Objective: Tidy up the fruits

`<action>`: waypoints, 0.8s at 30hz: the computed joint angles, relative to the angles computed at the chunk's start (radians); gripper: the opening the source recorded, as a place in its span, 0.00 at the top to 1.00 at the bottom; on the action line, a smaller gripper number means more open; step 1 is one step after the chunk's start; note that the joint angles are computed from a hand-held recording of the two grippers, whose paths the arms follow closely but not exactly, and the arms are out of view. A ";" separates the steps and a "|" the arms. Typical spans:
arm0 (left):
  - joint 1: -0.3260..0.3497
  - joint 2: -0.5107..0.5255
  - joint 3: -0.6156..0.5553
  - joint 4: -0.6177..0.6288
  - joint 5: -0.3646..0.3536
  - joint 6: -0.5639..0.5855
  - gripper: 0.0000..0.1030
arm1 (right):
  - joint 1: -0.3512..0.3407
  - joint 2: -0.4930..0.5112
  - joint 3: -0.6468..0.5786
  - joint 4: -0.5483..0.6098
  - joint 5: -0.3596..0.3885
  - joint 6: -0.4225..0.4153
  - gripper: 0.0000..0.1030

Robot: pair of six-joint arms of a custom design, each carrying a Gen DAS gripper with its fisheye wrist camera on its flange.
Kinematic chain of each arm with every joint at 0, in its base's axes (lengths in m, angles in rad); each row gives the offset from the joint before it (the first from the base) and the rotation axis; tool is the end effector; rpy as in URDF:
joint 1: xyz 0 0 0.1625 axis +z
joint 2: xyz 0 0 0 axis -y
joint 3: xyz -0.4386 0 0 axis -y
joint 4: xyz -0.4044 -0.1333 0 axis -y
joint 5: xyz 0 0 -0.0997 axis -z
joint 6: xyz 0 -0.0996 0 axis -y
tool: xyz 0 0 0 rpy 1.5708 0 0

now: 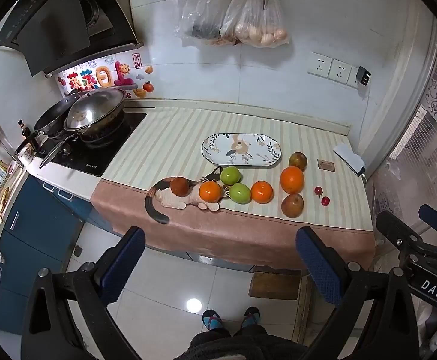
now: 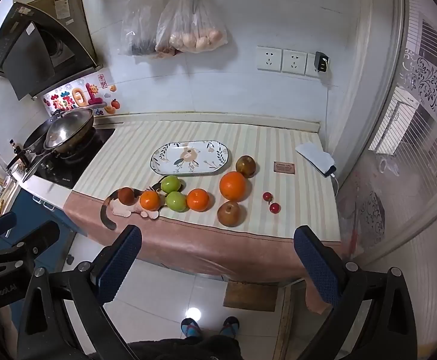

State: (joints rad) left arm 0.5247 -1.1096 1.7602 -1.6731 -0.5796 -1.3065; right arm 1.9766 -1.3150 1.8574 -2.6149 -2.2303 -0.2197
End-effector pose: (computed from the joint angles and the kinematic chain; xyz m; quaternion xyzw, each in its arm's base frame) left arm -0.3879 -0.4749 0.2118 0.0177 0.8564 -0.3311 0.3958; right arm 0.2964 -0.5068 0.3570 0.2055 -0.8968 0.2630 0.2905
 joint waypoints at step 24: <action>0.008 -0.021 0.006 0.014 0.011 -0.005 0.00 | 0.003 -0.005 -0.001 0.021 0.002 0.017 0.00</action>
